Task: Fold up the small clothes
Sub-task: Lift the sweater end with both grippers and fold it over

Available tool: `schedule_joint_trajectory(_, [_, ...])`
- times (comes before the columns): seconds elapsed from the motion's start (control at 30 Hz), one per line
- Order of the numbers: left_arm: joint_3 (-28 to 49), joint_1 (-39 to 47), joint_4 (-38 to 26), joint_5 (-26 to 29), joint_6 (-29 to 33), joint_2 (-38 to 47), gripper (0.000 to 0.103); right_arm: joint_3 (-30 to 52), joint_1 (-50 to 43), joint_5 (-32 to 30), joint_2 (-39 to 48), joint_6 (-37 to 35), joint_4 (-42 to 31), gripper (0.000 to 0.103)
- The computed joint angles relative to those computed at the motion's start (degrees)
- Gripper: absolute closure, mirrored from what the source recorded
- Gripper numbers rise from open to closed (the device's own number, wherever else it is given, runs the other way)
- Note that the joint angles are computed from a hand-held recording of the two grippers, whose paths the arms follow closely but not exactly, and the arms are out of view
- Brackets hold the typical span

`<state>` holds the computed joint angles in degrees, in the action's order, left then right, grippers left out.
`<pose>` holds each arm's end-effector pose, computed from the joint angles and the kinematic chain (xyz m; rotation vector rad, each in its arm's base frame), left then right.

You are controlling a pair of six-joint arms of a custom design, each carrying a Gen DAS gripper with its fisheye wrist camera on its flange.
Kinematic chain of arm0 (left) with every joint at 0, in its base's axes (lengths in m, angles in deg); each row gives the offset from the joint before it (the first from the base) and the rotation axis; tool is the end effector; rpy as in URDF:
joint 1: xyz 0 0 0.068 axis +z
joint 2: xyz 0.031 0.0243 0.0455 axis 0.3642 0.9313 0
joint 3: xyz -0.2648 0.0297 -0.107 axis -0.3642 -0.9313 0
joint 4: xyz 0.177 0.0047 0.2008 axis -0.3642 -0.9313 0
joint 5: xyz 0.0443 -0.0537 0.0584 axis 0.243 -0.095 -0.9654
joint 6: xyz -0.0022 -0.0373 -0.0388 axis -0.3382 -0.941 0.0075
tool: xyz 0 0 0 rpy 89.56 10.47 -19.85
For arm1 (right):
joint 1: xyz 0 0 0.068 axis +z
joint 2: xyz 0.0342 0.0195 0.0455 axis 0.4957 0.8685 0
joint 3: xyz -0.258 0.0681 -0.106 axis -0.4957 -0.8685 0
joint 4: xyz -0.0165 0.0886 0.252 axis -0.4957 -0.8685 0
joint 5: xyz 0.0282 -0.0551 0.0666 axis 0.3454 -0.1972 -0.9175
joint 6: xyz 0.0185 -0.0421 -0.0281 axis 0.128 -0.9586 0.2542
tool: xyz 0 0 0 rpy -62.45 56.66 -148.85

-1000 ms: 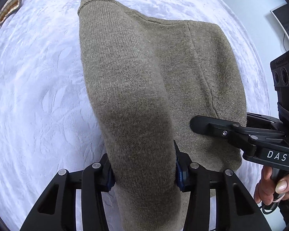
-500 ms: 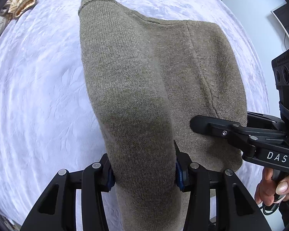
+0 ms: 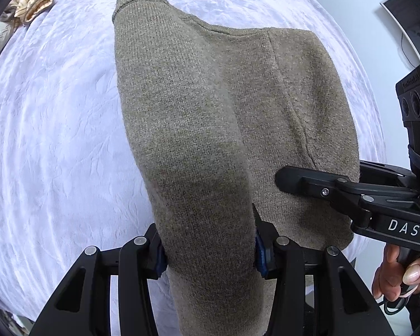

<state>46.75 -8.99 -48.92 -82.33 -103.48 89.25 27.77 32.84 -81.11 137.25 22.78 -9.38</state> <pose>0.1634 -0.0999 0.3012 -0.2082 2.9791 -0.3334 0.3830 0.0392 0.2331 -0.7167 2.9241 0.8419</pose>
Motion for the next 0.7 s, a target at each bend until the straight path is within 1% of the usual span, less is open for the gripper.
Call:
schedule_joint_trajectory(0.13, [-0.92, -0.29, -0.70, 0.72, 0.08, -1.89, 0.054, -4.42, 0.30, 0.80, -3.51, 1.64, 1.45, 0.069])
schedule_joint_trajectory(0.17, [-1.71, 2.43, -0.50, 1.18, 2.68, -2.25, 0.054, -5.62, 0.50, 1.11, -4.56, 2.01, 1.88, 0.069])
schedule_joint_trajectory(0.2, [-1.80, 3.79, -0.68, 1.53, 4.04, -2.39, 0.054, -6.09, 0.83, 1.27, -4.98, 2.44, 2.22, 0.069])
schedule_joint_trajectory(0.23, [-1.93, 3.85, -0.77, 1.50, 4.12, -2.59, 0.054, -7.05, 1.10, 1.40, -5.81, 2.88, 2.63, 0.069])
schedule_joint_trajectory(0.27, [-2.07, 5.56, -0.37, 1.83, 5.79, -2.07, 0.054, -7.81, 1.34, 1.53, -6.50, 3.22, 2.93, 0.069])
schedule_joint_trajectory(0.4, [-1.58, 8.05, 0.71, 1.86, 8.36, -0.19, 0.054, -10.50, 2.81, 1.98, -8.82, 4.72, 4.20, 0.069])
schedule_joint_trajectory(0.53, [-1.45, 6.51, 1.10, 1.26, 6.75, -0.04, 0.054, -12.88, 4.38, 2.25, -10.69, 6.26, 5.53, 0.069])
schedule_joint_trajectory(0.57, [-0.54, 3.93, -0.62, 0.74, 4.22, -1.14, 0.054, -13.43, 4.78, 2.37, -11.15, 6.57, 5.83, 0.069])
schedule_joint_trajectory(0.7, [-1.23, 2.77, 0.61, 0.92, 3.29, -0.39, 0.054, -15.86, 6.06, 3.01, -12.73, 7.45, 7.05, 0.069])
